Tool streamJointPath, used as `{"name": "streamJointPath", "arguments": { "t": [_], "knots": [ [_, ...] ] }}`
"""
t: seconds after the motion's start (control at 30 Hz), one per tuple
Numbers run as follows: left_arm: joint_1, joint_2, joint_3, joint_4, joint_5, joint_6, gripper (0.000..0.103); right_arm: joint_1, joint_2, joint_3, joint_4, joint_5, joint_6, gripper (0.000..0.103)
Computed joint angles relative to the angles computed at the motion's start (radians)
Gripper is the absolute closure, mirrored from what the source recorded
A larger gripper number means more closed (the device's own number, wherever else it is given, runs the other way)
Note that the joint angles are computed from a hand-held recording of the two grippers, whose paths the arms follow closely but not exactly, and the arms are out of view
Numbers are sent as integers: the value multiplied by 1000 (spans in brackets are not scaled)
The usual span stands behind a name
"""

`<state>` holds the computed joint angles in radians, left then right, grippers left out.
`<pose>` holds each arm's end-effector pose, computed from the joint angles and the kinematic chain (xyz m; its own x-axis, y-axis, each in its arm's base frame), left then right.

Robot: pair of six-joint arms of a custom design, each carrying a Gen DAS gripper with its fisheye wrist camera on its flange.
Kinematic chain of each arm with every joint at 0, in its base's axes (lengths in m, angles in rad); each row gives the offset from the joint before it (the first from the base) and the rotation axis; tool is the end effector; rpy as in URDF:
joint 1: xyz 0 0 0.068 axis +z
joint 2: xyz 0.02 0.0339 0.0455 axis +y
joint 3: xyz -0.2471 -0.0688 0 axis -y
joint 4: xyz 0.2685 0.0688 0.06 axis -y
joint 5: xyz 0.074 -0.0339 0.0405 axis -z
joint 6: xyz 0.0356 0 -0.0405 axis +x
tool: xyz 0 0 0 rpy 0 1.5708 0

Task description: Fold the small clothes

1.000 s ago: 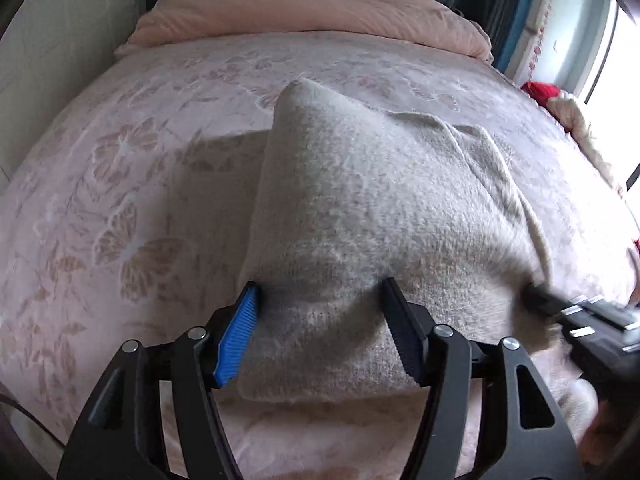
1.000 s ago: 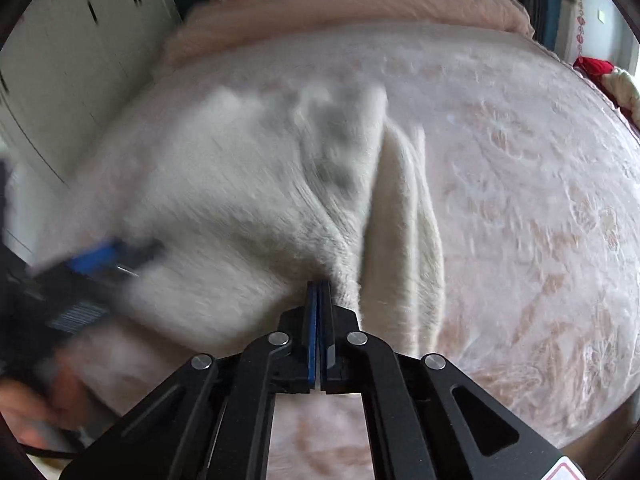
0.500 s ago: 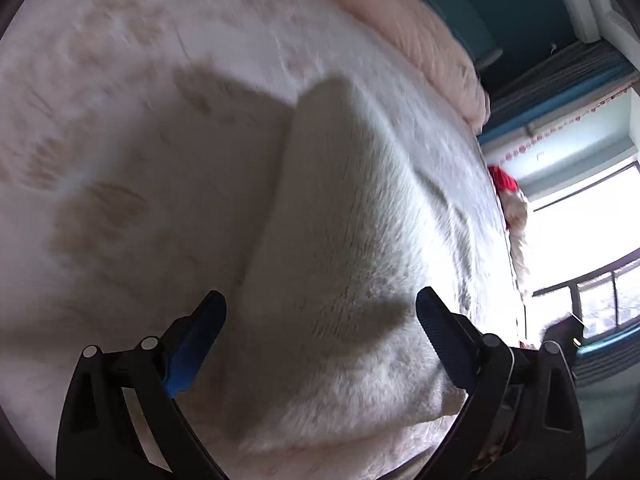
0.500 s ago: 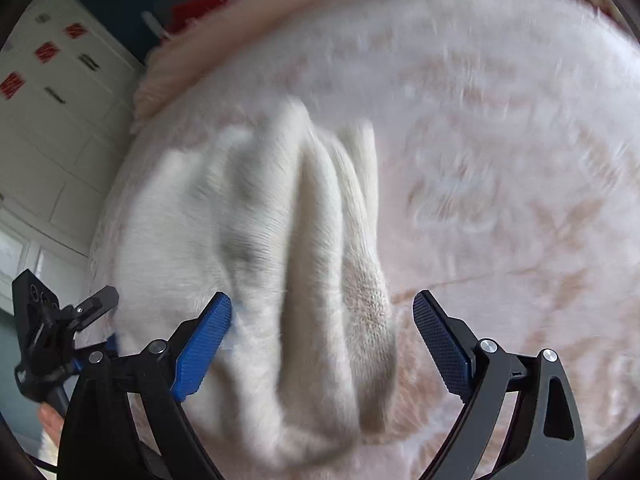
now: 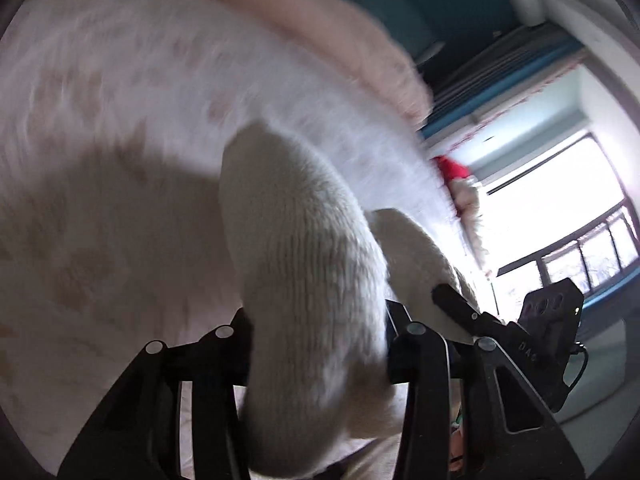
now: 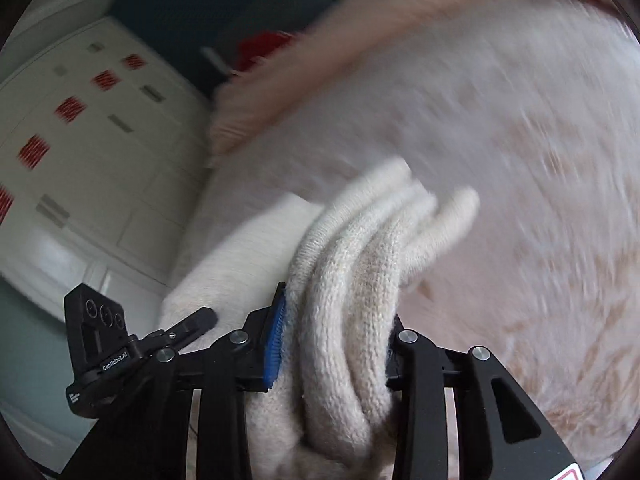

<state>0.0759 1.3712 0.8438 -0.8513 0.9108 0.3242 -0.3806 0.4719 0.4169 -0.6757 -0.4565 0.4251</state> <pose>0.2529 -0.0090 0.1783 -0.8947 0.1278 -0.4280 0.4103 0.6141 -0.6742 0.1453 -0.0412 0.2003 -0.5527 0.6198 -0.5571 0.2816 0.7680 0.5751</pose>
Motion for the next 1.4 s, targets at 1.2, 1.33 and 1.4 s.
{"name": "streamJointPath", "arguments": {
  "t": [1.2, 1.33, 1.4],
  "knots": [
    [351, 717, 409, -11, -134, 276, 57, 479, 980, 47, 762, 242, 313, 56],
    [349, 638, 473, -76, -101, 389, 61, 557, 741, -27, 716, 275, 435, 61],
    [358, 630, 491, -49, -136, 393, 56, 644, 687, -25, 651, 380, 439, 62]
  ]
}}
